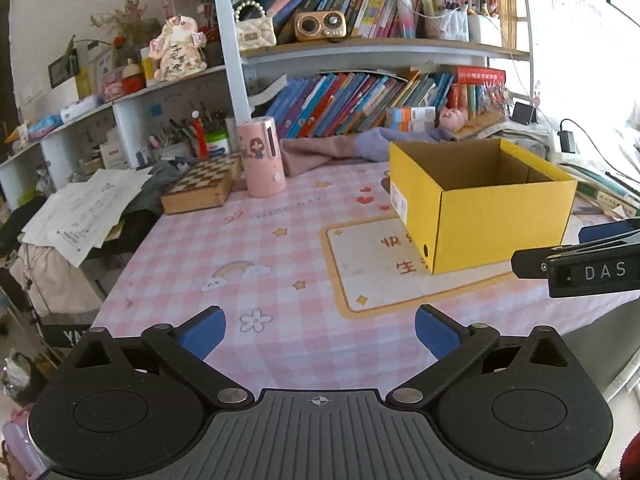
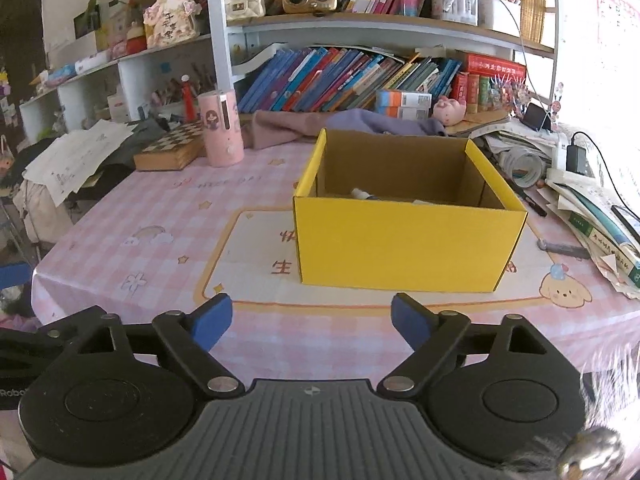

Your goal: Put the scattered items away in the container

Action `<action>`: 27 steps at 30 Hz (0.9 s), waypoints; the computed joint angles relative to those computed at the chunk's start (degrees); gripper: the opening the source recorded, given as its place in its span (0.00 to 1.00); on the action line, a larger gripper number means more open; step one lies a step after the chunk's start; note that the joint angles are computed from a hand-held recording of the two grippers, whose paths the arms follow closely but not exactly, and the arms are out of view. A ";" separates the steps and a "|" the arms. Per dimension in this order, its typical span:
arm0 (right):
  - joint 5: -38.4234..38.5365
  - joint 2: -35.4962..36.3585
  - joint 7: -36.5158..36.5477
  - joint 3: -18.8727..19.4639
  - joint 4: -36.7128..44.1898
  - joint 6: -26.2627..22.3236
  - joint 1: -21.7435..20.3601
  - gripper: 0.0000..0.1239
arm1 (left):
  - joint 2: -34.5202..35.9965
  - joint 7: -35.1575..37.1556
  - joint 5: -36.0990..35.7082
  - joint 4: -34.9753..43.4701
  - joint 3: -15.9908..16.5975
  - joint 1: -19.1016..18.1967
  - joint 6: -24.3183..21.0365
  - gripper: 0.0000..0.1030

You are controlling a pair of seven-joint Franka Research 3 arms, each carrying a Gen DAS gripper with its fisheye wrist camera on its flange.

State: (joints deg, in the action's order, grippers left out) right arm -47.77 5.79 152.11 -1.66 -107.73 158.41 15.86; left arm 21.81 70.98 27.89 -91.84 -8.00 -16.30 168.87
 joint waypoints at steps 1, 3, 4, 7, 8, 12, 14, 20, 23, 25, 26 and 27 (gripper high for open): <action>0.21 -0.08 -0.01 0.07 -0.12 -0.28 0.06 0.71 | -0.19 0.28 -0.37 -0.36 -0.28 0.31 0.05 1.00; 0.87 -0.16 -0.36 0.29 -0.25 -0.92 0.16 0.71 | -0.31 0.39 -0.78 -0.45 -0.35 0.48 -0.37 1.00; 1.05 -0.16 -0.45 0.38 -0.21 -1.32 0.24 0.71 | -0.41 -0.02 -0.61 -0.50 -0.02 0.30 -0.56 1.00; 0.85 -0.25 -0.29 0.52 -0.27 -1.40 0.41 0.72 | -0.52 -0.16 -1.95 -0.68 -0.57 0.96 -1.48 1.00; 0.91 -0.20 -0.64 0.60 -0.41 -1.05 0.41 0.72 | -0.42 -0.61 -2.08 -0.40 -0.41 0.82 -2.16 1.00; 1.99 0.18 -2.53 0.81 -0.27 -1.11 0.71 0.72 | -0.46 -2.02 -1.91 -0.28 -0.05 0.62 -3.24 1.00; 2.26 0.19 -2.73 0.72 -0.27 -1.34 0.86 0.72 | -0.51 -1.96 -2.02 -0.31 -0.29 0.74 -4.01 1.00; 3.79 0.13 -3.65 0.68 -0.41 -2.51 0.91 0.73 | 0.03 0.76 -3.48 0.06 -1.96 1.69 -3.99 1.00; 3.88 -0.08 -3.57 0.61 -0.64 -2.93 0.83 0.74 | 0.28 1.94 -4.59 0.27 -2.40 1.82 -3.90 1.00; 3.58 -0.21 -3.16 0.59 -0.74 -2.99 0.76 0.76 | 0.48 2.50 -5.44 0.57 -2.65 1.90 -4.22 1.00; 3.50 -0.28 -3.06 0.61 -0.78 -3.00 0.70 0.76 | 0.54 2.64 -5.75 0.68 -2.68 1.87 -4.34 1.00; 3.43 -0.36 -3.02 0.62 -0.87 -2.96 0.63 0.77 | 0.55 2.65 -5.89 0.73 -2.59 1.76 -4.47 1.00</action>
